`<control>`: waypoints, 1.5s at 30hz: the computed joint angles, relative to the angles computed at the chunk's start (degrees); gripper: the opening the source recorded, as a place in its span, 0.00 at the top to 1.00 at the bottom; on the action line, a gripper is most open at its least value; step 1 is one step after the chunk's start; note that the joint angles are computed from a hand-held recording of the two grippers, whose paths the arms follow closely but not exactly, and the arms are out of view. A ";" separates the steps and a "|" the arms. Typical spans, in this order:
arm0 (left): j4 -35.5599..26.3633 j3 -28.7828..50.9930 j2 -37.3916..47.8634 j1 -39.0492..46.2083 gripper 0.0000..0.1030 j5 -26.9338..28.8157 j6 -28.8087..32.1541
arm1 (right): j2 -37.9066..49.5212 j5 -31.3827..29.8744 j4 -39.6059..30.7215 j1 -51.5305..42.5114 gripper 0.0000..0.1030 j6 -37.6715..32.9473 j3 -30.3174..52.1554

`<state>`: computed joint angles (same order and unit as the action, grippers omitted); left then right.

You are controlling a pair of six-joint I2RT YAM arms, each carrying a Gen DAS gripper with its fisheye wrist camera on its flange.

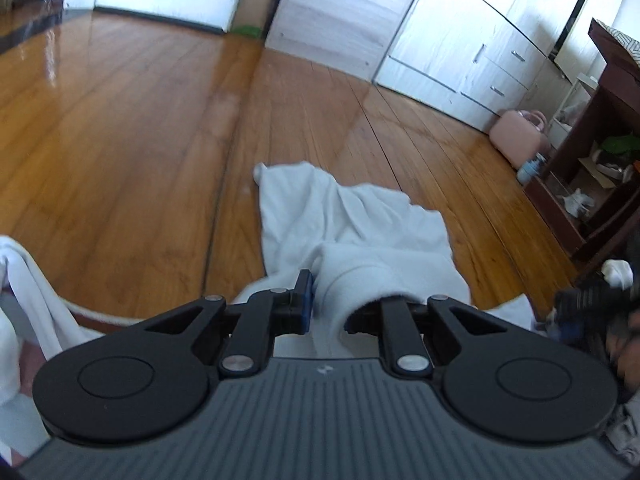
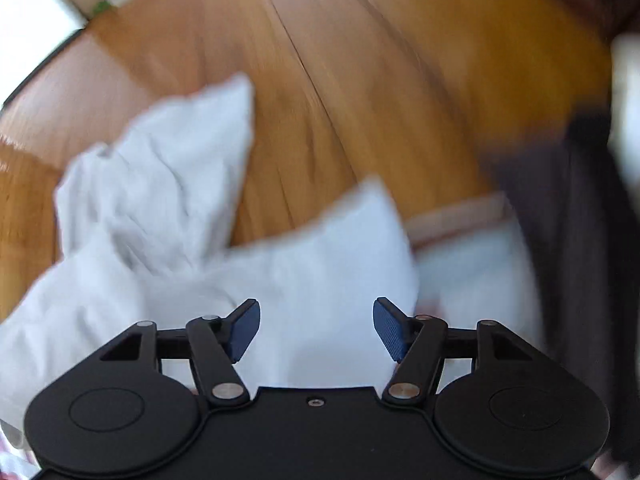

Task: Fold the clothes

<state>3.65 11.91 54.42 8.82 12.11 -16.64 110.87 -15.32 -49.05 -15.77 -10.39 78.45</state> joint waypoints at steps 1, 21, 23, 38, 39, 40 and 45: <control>1.90 -0.30 1.69 0.55 0.87 -0.66 0.12 | -0.99 -0.01 2.63 -1.44 0.34 1.24 -4.27; 20.47 1.54 30.77 13.72 0.87 19.10 5.37 | 3.52 -6.20 23.13 -0.32 0.94 2.78 -10.08; 22.51 1.05 30.65 14.01 0.88 23.72 4.72 | -1.07 -1.05 31.82 2.75 0.94 -0.82 -11.34; 9.48 10.76 45.05 -6.27 0.48 37.98 12.93 | 0.94 43.88 44.69 10.71 0.44 -17.15 -6.07; 9.78 10.39 44.78 -6.47 0.48 38.37 13.35 | 0.82 42.54 44.50 11.16 0.44 -17.62 -7.09; 10.67 10.01 44.64 -6.14 0.48 39.01 13.65 | -0.03 39.00 42.67 11.62 0.44 -17.93 -7.44; 19.72 10.08 46.63 0.73 0.46 42.75 8.60 | -3.29 20.38 28.67 13.69 0.39 -21.64 -4.59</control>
<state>23.38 21.99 101.06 9.55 54.87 -8.04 107.58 5.06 -20.38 -2.08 -32.04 73.86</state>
